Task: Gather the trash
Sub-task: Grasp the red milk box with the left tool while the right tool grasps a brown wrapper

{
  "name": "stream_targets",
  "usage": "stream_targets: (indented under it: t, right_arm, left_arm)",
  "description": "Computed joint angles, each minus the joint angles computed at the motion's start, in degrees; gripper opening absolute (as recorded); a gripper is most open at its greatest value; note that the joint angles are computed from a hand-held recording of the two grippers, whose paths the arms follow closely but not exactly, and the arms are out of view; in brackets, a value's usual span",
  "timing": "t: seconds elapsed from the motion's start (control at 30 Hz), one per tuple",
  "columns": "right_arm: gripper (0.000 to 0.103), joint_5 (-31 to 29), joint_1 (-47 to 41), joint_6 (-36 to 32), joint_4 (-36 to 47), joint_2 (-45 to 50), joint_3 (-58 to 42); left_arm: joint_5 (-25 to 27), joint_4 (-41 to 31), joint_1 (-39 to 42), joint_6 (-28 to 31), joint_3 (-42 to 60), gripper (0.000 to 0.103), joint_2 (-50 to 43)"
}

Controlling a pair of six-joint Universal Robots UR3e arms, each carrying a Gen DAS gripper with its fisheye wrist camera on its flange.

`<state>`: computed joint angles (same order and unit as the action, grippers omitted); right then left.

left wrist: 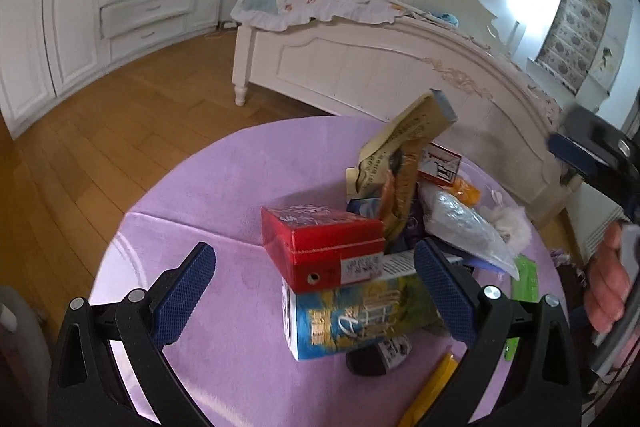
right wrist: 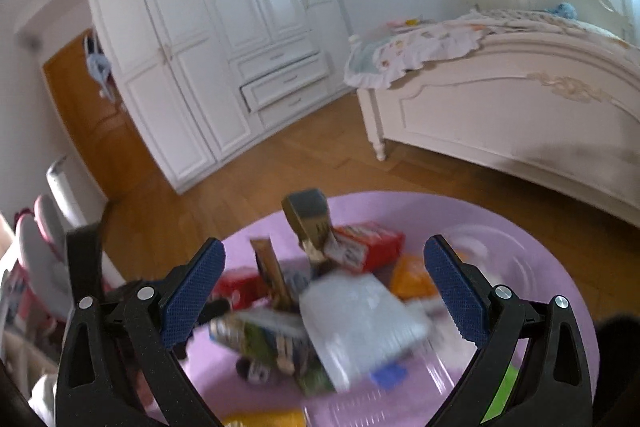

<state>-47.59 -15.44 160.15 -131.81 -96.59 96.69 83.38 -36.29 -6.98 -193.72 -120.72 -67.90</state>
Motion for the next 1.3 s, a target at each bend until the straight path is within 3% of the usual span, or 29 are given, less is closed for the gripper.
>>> stream_targets:
  t: [0.1, 0.2, 0.27, 0.37, 0.4, 0.47, 0.53, 0.67, 0.9, 0.97, 1.1, 1.2, 1.3]
  right_arm:
    - [0.091, -7.15, 7.61, 2.73, -1.83, 12.48, -10.85]
    - [0.084, -9.61, 11.49, 4.13, 0.56, 20.67, -19.26]
    - [0.071, -12.57, 13.62, 4.55, 2.64, 25.14, -24.58]
    - [0.056, -15.53, 15.37, 5.25, 5.38, 29.5, -29.81]
    - [0.053, -15.28, 15.29, 5.61, 5.85, 29.9, -30.29]
    - [0.044, -13.2, 14.14, 6.11, 5.34, 29.24, -28.83]
    - [0.042, -10.59, 12.77, 6.58, 4.73, 28.18, -26.86]
    - [0.04, -4.66, 9.46, 5.68, 5.44, 25.09, -22.62]
    - [0.031, -0.7, 6.35, 2.53, 5.47, 16.7, -13.46]
    - [0.03, 1.76, 4.52, 2.14, 4.95, 13.31, -10.11]
    - [0.027, 8.87, -1.33, -0.22, 7.3, 5.26, -3.83]
    - [0.027, 15.88, -8.71, -4.92, 13.73, -3.22, 1.01]
    - [0.027, 23.72, -20.75, -20.69, 36.79, -14.14, 2.66]
  left_arm:
    - [-3.45, -0.61, 3.59, 0.34, -1.79, 0.098, 2.24]
    - [-3.03, -0.23, 3.6, 0.66, -1.86, 0.098, 1.83]
    - [-2.39, 0.28, 3.07, 0.66, -1.14, 0.097, 0.33]
    - [-2.2, 0.24, 3.0, 0.57, -1.24, 0.078, -0.21]
    - [-3.01, -0.25, 3.77, 0.6, -1.39, 0.064, -0.16]
    - [-5.04, -0.56, 6.14, 0.9, -2.44, 0.059, 0.64]
    - [-5.87, 0.3, 7.27, 0.95, -3.57, 0.051, 1.08]
    - [-7.97, 1.74, 9.18, 0.92, -5.92, 0.05, 3.07]
    - [-11.37, 1.28, 13.16, 1.24, -9.09, 0.05, 9.18]
    - [-13.55, -1.1, 15.55, 2.25, -9.99, 0.05, 14.23]
    - [-21.91, -12.93, 23.81, 5.71, -10.09, 0.05, 26.92]
    - [-24.42, -18.33, 24.68, 6.59, -7.5, 0.05, 31.57]
    - [-20.98, -13.63, 16.84, 2.26, -5.03, 0.05, 28.75]
